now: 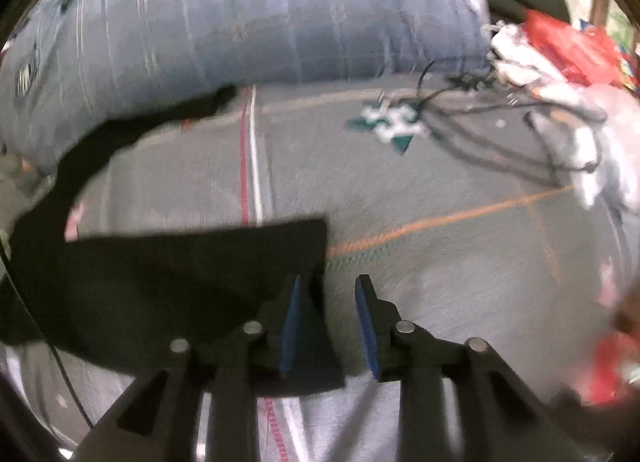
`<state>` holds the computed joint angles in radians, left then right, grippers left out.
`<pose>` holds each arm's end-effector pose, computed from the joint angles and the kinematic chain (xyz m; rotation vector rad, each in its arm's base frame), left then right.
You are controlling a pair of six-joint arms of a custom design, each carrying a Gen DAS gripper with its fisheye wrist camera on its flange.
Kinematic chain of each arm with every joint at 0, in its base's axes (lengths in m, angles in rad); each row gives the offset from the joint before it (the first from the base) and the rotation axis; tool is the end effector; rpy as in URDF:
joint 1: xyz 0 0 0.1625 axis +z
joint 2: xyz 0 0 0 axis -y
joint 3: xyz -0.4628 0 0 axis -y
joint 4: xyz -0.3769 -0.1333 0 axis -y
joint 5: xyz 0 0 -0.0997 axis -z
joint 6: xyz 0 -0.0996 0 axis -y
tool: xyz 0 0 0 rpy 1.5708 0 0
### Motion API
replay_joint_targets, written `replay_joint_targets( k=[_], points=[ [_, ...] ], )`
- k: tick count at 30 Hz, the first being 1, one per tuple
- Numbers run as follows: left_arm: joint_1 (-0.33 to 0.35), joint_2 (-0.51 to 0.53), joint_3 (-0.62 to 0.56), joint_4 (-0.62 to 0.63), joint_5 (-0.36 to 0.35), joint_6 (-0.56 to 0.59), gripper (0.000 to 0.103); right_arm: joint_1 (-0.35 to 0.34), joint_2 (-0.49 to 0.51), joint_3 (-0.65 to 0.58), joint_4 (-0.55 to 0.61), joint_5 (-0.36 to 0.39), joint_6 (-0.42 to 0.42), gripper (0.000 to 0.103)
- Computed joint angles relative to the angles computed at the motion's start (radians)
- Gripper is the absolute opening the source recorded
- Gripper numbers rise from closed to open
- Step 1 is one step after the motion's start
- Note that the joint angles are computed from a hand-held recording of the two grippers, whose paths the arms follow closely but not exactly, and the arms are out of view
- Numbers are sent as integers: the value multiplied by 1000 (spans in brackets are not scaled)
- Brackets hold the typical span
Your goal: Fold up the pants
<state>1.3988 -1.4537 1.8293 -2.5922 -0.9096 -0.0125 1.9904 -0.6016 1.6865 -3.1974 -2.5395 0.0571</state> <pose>0.1006 -0.5571 0.4811 -0.0838 2.4207 -0.8779 0.3206 -0.5929 0.0942 0.0796 -2.1990 0.8580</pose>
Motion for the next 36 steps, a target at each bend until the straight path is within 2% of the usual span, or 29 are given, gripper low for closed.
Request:
replay_joint_targets(
  k=[1,2,3,5,8,11,15,18,22,31,36],
  points=[
    [-8,-15,5,-8,7,15,74,5,-3,-2,-33,19,-25,35],
    [-14,-26,8,-16,11,27,84,9,-10,-4,-83,72,-71,43],
    [-24,-34,5,-23,12,41,86,12,-12,-13,-103,120,-103,58],
    [-36,-29,-12,-38,11,76,86,15,-5,-36,-134,204,-156,72],
    [-48,14,-64,-39,26,141,86,16,31,-118,-97,314,-208,72],
    [-38,58,-128,-11,-52,193,86,17,99,-248,3,381,-245,72],
    [-23,143,-233,36,-117,231,86,19,204,-445,153,412,-328,71],
    [-14,212,-315,68,-130,235,86,20,287,-600,246,403,-371,72],
    [-10,276,-385,86,-104,238,86,11,366,-755,347,437,-372,72],
    [6,372,-505,123,-93,260,86,-6,517,-1051,513,436,-395,72],
    [16,408,-561,148,-97,271,86,-8,620,-1265,658,429,-433,72]
  ],
)
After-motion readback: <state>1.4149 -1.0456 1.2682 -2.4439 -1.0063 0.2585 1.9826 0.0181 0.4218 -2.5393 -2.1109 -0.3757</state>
